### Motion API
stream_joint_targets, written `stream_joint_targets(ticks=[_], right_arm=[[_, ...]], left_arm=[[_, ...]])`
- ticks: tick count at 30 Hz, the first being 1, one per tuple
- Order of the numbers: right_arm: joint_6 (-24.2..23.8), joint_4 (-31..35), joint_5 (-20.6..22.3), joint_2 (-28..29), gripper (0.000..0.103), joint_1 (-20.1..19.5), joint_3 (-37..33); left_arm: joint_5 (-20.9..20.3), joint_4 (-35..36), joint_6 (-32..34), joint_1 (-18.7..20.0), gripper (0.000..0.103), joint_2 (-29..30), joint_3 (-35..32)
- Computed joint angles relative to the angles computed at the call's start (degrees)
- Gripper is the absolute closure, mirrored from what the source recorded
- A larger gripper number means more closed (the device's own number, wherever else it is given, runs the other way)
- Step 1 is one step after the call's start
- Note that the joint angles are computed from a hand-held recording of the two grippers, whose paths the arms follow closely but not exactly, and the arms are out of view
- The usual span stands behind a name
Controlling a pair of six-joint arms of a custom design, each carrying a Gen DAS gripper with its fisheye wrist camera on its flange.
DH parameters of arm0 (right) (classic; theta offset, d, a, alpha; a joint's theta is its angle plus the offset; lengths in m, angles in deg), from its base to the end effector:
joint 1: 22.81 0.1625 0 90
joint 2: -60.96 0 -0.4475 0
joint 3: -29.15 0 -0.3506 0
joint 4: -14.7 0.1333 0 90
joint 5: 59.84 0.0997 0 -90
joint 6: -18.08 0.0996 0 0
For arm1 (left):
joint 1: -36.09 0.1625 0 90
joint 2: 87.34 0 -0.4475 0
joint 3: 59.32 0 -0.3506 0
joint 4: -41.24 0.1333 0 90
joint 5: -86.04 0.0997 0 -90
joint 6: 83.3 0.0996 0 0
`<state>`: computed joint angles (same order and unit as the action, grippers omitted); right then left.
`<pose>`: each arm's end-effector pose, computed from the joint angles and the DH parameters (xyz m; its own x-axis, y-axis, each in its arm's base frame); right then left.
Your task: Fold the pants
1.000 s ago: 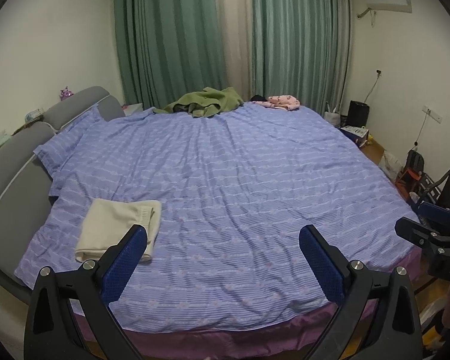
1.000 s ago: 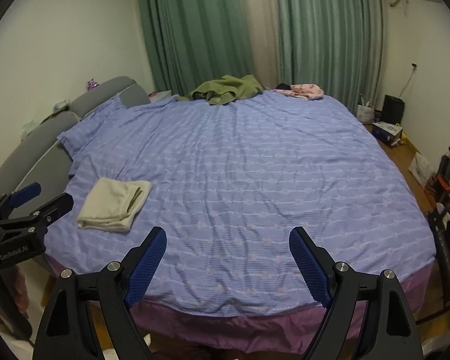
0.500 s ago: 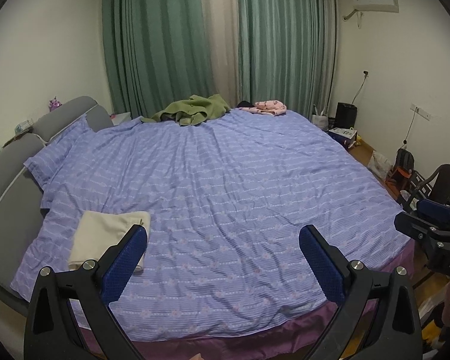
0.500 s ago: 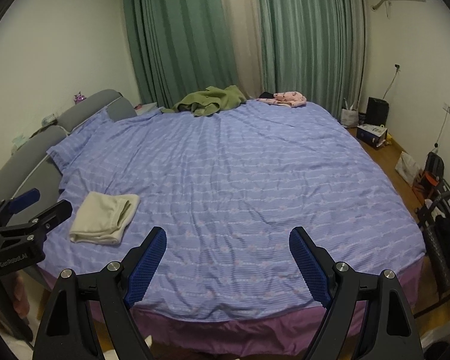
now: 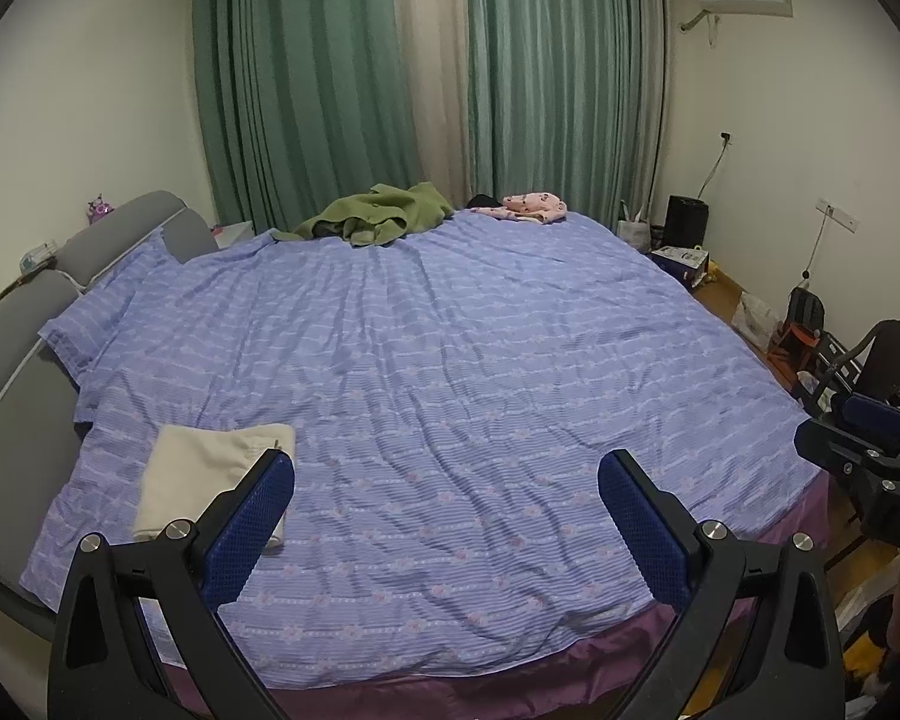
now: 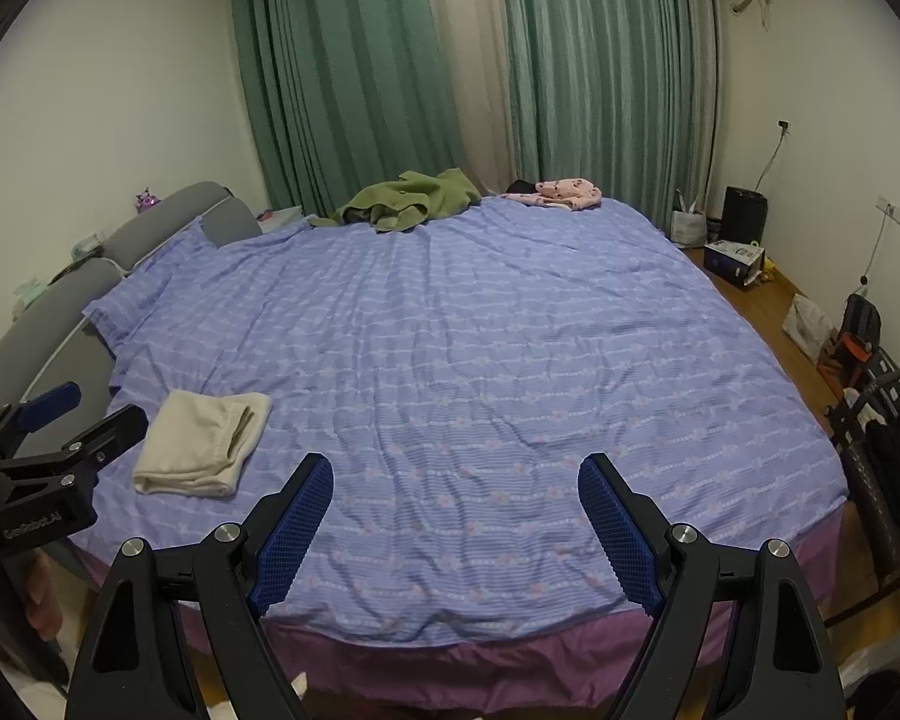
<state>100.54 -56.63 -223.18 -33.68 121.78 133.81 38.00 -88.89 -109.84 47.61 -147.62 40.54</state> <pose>0.3339 -0.1909 0.4746 -0.6814 0.4383 0.5862 -0.3007 0.5625 -0.7701 -0.5406 -0.3142 0.2546 -0.5763 0.5615 -0.5938 0.8074 0.5037 -0.3073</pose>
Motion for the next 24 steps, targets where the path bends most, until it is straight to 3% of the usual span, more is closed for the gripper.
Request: stream_joint_targets(ticks=[24], right_arm=[[5.2, 4.1, -1.6, 3.1, 0.018, -1.8, -2.7]], left_arm=[[-2.4, -4.2, 7.3, 2.9, 0.0, 0.9, -1.2]])
